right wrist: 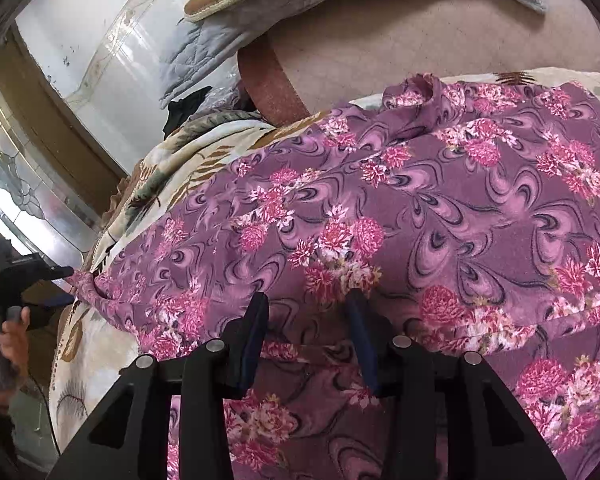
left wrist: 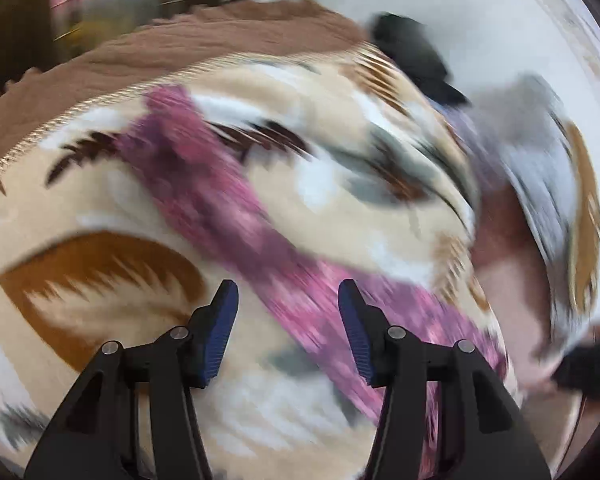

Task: Fold small clothes

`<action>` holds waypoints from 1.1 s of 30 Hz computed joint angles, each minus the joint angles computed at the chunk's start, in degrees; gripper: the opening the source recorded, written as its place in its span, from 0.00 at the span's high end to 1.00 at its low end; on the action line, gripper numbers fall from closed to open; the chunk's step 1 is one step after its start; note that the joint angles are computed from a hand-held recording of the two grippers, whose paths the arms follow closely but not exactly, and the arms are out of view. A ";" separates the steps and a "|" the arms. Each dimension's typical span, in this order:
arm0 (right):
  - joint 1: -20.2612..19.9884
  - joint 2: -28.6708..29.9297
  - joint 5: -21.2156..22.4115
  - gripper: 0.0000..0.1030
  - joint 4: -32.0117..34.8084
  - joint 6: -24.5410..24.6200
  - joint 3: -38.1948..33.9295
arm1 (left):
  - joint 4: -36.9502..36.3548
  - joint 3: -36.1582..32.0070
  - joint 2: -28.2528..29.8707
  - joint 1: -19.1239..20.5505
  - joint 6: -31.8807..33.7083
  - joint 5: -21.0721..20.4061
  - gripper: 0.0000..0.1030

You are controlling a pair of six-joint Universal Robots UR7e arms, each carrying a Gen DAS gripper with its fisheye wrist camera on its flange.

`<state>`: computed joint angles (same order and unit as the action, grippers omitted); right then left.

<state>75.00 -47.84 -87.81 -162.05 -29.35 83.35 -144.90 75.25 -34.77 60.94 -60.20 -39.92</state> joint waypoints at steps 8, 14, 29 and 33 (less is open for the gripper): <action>-0.56 -0.05 1.49 0.58 0.23 0.20 -0.11 | 0.98 -4.34 1.77 3.27 -1.65 -1.87 0.97; -0.92 -0.14 2.84 0.58 0.57 0.79 -0.05 | -14.18 13.76 -6.34 -0.27 2.07 -0.44 0.97; -0.67 -0.29 1.99 0.58 -0.14 0.58 0.35 | -35.66 27.42 -10.26 1.26 -3.96 -5.49 0.39; -0.76 -0.20 2.47 0.58 0.11 0.81 0.19 | -31.22 23.24 -7.82 2.14 -6.14 -3.97 0.41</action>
<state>74.24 -48.04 -85.34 -161.94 -28.55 83.54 -176.13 98.49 -42.58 63.08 -66.34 -43.89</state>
